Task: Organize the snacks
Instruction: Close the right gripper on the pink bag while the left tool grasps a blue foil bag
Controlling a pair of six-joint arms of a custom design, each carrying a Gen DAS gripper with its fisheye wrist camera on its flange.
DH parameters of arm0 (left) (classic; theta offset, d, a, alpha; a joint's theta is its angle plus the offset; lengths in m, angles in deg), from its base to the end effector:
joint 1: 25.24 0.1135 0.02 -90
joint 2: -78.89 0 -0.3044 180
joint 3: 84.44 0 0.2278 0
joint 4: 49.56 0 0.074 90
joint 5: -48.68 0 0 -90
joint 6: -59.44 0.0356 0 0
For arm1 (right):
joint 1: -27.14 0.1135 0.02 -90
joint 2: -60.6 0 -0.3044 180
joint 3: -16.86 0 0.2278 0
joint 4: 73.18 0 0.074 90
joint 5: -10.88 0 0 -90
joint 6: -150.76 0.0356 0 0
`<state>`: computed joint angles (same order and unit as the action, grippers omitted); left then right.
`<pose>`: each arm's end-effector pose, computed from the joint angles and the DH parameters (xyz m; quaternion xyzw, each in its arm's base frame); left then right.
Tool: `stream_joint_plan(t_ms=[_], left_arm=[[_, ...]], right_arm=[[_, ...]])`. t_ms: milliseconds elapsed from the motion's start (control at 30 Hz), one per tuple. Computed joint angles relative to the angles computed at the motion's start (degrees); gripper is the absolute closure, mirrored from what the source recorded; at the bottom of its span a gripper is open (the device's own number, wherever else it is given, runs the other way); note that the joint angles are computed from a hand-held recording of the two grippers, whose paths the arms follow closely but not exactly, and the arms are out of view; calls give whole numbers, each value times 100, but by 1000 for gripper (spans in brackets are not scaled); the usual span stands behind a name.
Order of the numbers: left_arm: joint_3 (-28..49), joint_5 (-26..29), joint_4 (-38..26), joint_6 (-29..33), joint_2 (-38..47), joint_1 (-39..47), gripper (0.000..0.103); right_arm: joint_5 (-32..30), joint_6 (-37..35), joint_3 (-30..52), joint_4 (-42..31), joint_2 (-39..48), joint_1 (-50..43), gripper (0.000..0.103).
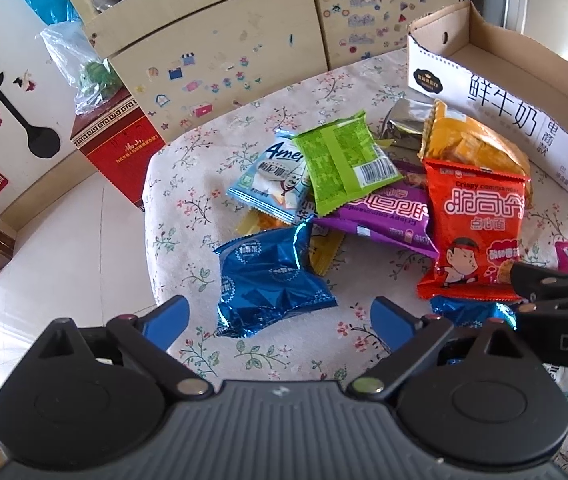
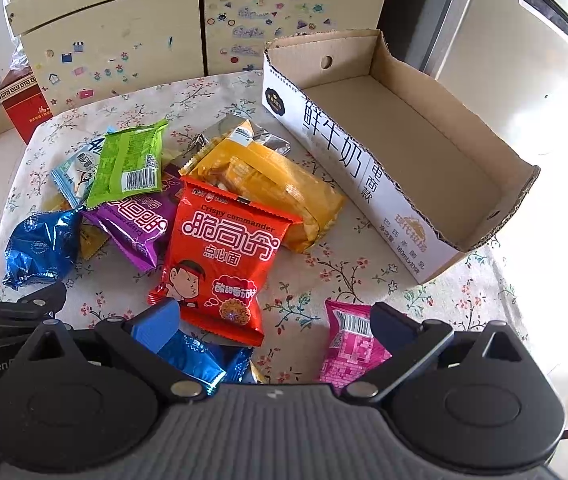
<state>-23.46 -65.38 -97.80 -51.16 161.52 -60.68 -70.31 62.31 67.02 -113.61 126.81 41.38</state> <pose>0.1952 -0.1211 0.2313 0.0883 0.9597 0.1009 0.2472 0.1723 0.0381 0.2380 -0.0835 0.9513 -0.0334 0.2949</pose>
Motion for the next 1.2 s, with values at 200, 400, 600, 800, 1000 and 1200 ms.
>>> stream_joint_plan(t_ms=[200,400,600,800,1000,1200], left_arm=[[-39,4,54,-42,29,-73,6],[-114,392,174,-108,58,-35,6],[-279,883,534,-63,-23,-113,6],[-377,1245,783,-62,-19,-229,6],[-479,1668,1168,1,111,-468,6],[-480,1663,1435,-85,628,-914,6]], right_arm=[[-35,-94,-28,11,-11,-83,0],[-395,-480,-120,30,-113,-502,0],[-1352,-1065,40,-145,-129,-1593,0],[-2360,-1392,470,-588,327,-3022,0],[-2851,-1777,616,-943,766,-3803,0],[-2804,-1825,503,-747,1050,-3926,1]])
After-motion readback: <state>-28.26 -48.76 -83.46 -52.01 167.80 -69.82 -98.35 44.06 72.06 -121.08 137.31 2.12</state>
